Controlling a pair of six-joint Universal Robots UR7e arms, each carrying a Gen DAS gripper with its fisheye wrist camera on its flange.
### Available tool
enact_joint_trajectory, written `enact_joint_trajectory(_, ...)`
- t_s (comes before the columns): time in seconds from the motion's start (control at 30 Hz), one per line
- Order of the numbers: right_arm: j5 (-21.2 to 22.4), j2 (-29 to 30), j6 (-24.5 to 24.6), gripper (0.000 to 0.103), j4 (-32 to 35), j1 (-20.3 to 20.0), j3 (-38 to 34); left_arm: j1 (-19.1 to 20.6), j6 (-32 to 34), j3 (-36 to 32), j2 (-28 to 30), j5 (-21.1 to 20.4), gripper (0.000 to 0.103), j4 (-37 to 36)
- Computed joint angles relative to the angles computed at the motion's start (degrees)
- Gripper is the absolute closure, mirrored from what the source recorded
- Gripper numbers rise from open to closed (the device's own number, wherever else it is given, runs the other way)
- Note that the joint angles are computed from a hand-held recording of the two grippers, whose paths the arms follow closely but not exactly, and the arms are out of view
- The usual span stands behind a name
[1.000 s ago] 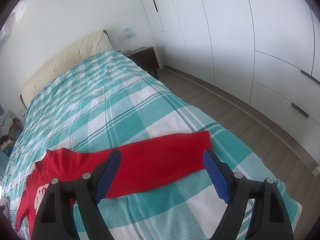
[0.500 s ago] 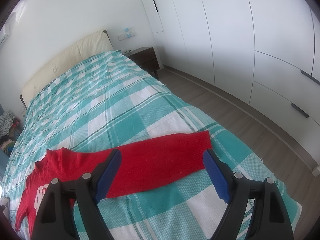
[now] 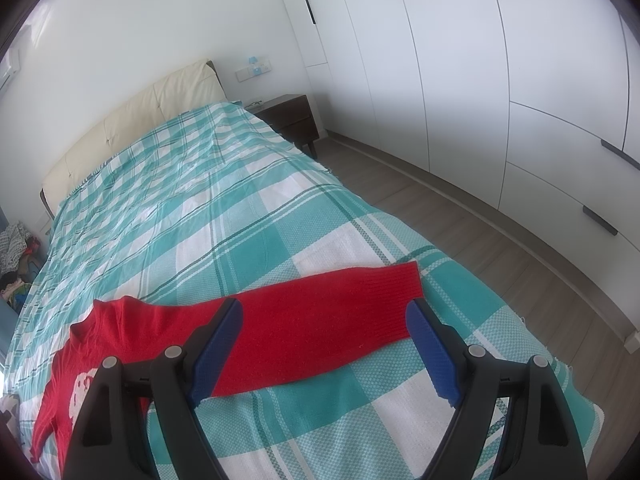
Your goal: Fold small clothes
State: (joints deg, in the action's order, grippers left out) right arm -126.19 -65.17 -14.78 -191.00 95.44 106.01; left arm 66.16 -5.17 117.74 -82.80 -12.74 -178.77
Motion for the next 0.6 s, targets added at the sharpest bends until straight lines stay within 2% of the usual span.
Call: enact_joint_trajectory(0.6, 0.0, 0.0, -0.1, 0.020, -0.1, -0.1, 0.1, 0.0, 0.1, 0.0, 0.1, 0.1, 0.007, -0.1)
